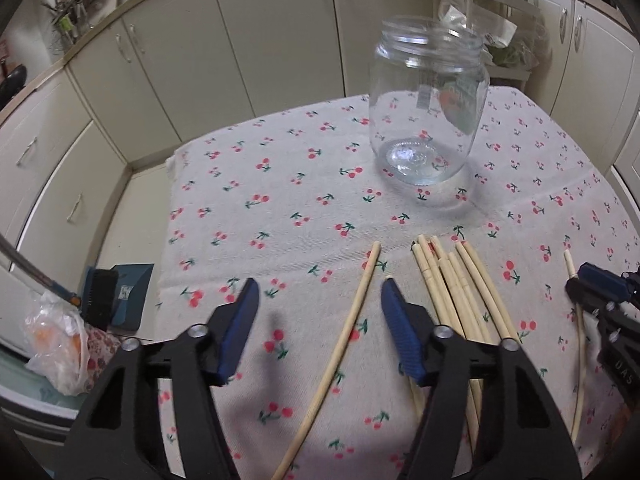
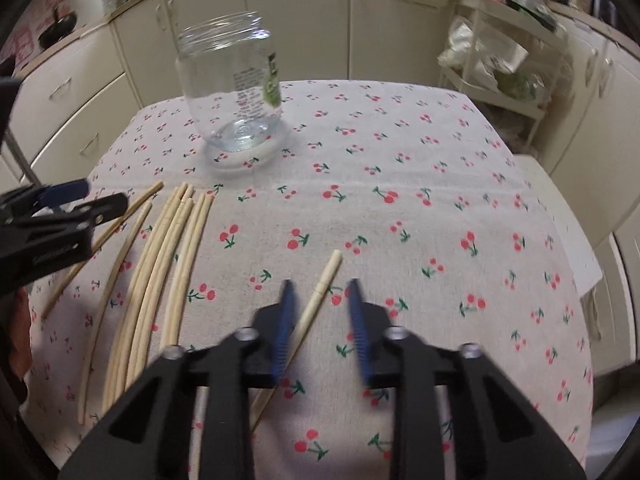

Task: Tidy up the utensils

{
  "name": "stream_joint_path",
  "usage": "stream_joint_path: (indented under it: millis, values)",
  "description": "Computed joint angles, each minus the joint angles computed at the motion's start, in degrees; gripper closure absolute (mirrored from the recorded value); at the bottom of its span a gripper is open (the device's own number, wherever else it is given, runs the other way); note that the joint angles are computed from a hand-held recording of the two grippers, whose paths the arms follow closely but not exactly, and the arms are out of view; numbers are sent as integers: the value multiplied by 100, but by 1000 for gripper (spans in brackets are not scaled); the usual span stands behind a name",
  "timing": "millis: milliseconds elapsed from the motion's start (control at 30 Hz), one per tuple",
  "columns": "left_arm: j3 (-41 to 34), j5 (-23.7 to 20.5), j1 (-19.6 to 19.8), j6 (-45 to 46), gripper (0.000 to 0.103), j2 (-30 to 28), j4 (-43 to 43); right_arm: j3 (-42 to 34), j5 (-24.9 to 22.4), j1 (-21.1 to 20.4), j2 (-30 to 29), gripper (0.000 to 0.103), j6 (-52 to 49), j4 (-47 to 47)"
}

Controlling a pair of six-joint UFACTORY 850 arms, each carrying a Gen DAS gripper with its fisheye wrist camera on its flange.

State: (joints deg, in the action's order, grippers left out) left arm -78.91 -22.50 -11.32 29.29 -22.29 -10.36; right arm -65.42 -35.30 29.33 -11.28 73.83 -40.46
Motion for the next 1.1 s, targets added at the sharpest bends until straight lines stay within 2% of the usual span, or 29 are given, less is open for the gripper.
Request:
stream_joint_path:
  millis: [100, 167, 233, 433, 500, 567, 600, 800, 1000, 1100]
  values:
    - [-160, -197, -36, 51, 69, -155, 22, -56, 143, -49, -38, 97, -589, 120]
    - [-225, -351, -14, 363, 81, -212, -288, -48, 291, -109, -28, 97, -874, 244]
    - [-303, -457, -37, 316, 83, -261, -247, -26, 467, -207, -3, 97, -1181, 460]
    - [-596, -654, -186, -180, 83, -444, 356, -112, 540, -300, -65, 96, -1774, 884]
    - [-782, -933, -167, -22, 95, -546, 146, -26, 642, -293, -17, 96, -1681, 743]
    - [-926, -1198, -153, 113, 98, -610, 13, 15, 732, -320, 17, 97, -1721, 811]
    - [-981, -1350, -102, 277, 98, -614, -249, 39, 800, -347, 37, 97, -1771, 897]
    - [-1027, -1601, 238, 770, 98, -306, -1585, 189, 1272, -532, 148, 97, -2055, 1652]
    - [-1290, -1778, 446, 1323, 98, -95, -3014, 231, 1428, -614, 183, 97, -2288, 2065]
    - [-1301, -1581, 457, 1959, 98, 32, -3993, 224, 1455, -616, 173, 97, -2300, 2116]
